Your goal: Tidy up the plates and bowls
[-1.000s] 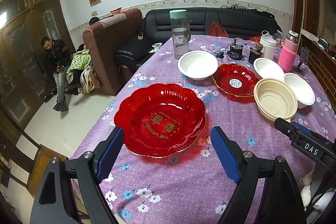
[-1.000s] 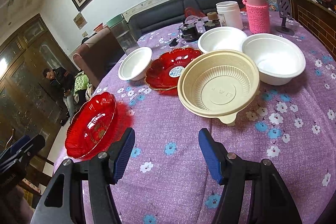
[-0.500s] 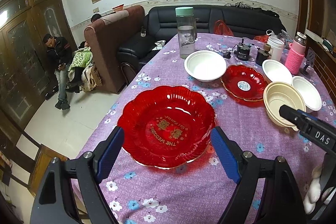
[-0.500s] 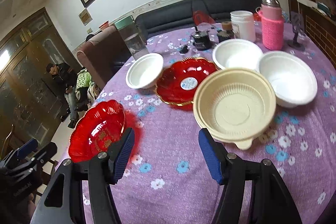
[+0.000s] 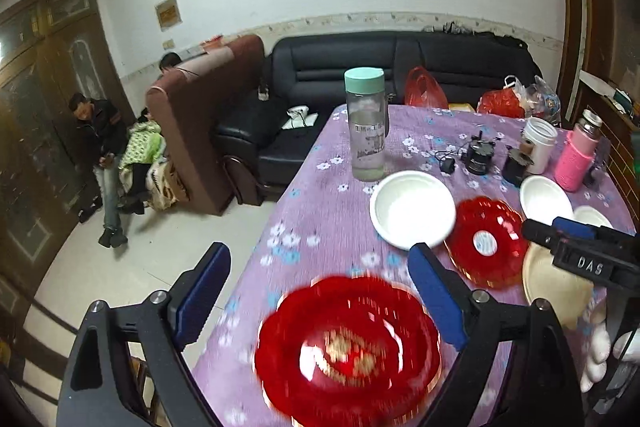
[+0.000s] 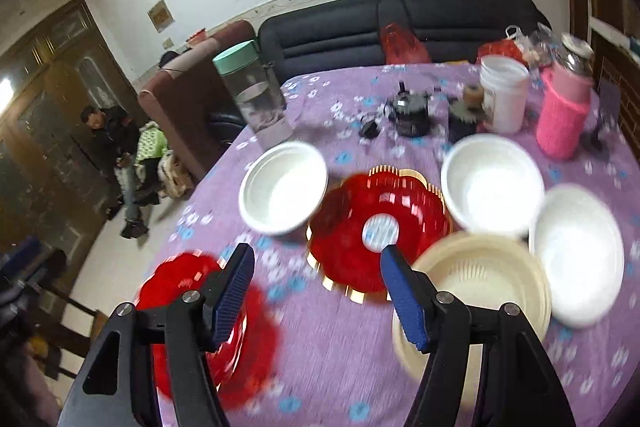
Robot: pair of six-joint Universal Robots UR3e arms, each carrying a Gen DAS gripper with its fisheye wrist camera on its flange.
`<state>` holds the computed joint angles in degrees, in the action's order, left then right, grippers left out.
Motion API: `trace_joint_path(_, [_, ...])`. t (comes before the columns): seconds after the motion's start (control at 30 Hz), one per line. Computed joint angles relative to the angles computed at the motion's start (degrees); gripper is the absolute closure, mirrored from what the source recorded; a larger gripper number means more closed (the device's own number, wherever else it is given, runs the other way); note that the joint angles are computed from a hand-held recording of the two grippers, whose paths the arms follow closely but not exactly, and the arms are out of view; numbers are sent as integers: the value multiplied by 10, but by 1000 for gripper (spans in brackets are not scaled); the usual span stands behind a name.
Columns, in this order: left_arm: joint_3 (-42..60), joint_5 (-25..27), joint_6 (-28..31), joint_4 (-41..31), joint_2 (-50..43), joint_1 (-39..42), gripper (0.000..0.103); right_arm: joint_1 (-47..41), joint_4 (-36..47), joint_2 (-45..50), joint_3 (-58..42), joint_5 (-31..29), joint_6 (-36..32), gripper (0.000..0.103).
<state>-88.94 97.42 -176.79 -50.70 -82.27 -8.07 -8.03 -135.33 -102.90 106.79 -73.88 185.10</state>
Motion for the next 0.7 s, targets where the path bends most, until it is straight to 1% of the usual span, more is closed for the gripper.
trace_joint_path(0.07, [57, -35, -3, -12, -66, 20, 13, 1, 9, 67, -55, 13, 6, 32])
trace_joint_path(0.17, [122, -88, -29, -24, -154, 47, 13, 10, 31, 177, -151, 25, 12, 32])
trace_joint_path(0.27, [185, -124, -62, -40, -246, 61, 14, 32, 52, 275, -244, -8, 5, 32])
trace_joint_path(0.3, [201, -131, -68, -43, -269, 63, 17, 39, 59, 307, -276, -23, 2, 32])
trace_joint_path(0.33, [223, -133, -75, -49, -298, 62, 22, 43, 67, 330, -304, -31, -1, 32])
trace_joint_path(0.37, [255, -132, -83, -60, -334, 59, 24, 48, 78, 360, -337, -41, -4, 32])
trace_joint_path(0.47, [323, -132, -97, -85, -405, 53, 25, 56, 111, 421, -413, -55, -13, 33])
trace_joint_path(0.53, [369, -143, -96, -105, -445, 50, 32, 60, 125, 450, -451, -62, -19, 33])
trace_joint_path(0.6, [409, -144, -96, -128, -477, 47, 35, 67, 146, 483, -495, -71, -30, 33])
trace_joint_path(0.67, [461, -144, -95, -158, -516, 43, 40, 75, 162, 509, -531, -86, -39, 36])
trace_joint_path(0.7, [479, -147, -92, -172, -527, 43, 45, 80, 174, 523, -552, -94, -45, 40])
